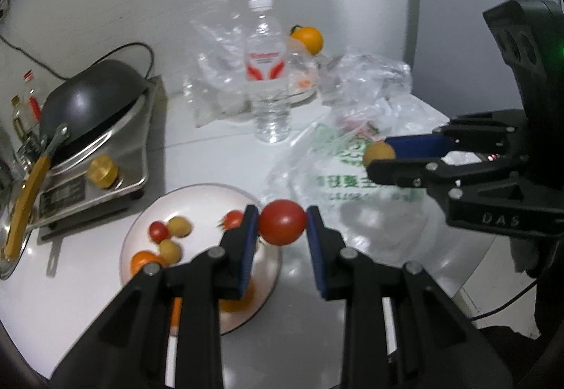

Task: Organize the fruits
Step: 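Lower the yellow fruit and cherry tomato onto the plate and open both tools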

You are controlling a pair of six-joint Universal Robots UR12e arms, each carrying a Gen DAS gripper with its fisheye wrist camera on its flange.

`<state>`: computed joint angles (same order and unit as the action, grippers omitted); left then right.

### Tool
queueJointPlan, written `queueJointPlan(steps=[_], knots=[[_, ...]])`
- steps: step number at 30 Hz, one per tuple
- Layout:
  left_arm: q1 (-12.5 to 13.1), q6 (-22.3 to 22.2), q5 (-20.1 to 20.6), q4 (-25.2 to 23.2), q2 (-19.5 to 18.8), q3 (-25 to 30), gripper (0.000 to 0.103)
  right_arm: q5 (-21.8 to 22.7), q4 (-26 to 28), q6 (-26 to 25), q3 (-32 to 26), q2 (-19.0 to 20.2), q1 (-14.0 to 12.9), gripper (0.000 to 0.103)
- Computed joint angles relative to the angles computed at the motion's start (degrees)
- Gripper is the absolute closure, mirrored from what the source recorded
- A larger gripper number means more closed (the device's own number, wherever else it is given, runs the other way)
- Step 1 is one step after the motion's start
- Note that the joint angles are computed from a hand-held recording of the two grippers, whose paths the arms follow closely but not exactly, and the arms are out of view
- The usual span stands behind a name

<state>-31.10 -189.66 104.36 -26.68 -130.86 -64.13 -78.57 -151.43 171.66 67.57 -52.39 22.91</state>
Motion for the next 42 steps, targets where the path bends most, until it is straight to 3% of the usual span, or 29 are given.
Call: queueJointPlan(steps=[12,32,42], knots=[[1.8,-2.1,2.0,1.2,2.1,-5.6,0.075,0.3,5.0,-2.3,-4.8,2.9,2.1,0.073],[3.8,-2.1,-1.6,-0.1,-0.1,-3.8,0.075,2.6,14.9,-4.3,-13.0,8.7,3.6,0.074],[4.2,-3.8,-2.3,-1.5,-0.3,-3.6,0.075,3.1,16.1,-5.9,-14.6,9.8,3.7,0.074]])
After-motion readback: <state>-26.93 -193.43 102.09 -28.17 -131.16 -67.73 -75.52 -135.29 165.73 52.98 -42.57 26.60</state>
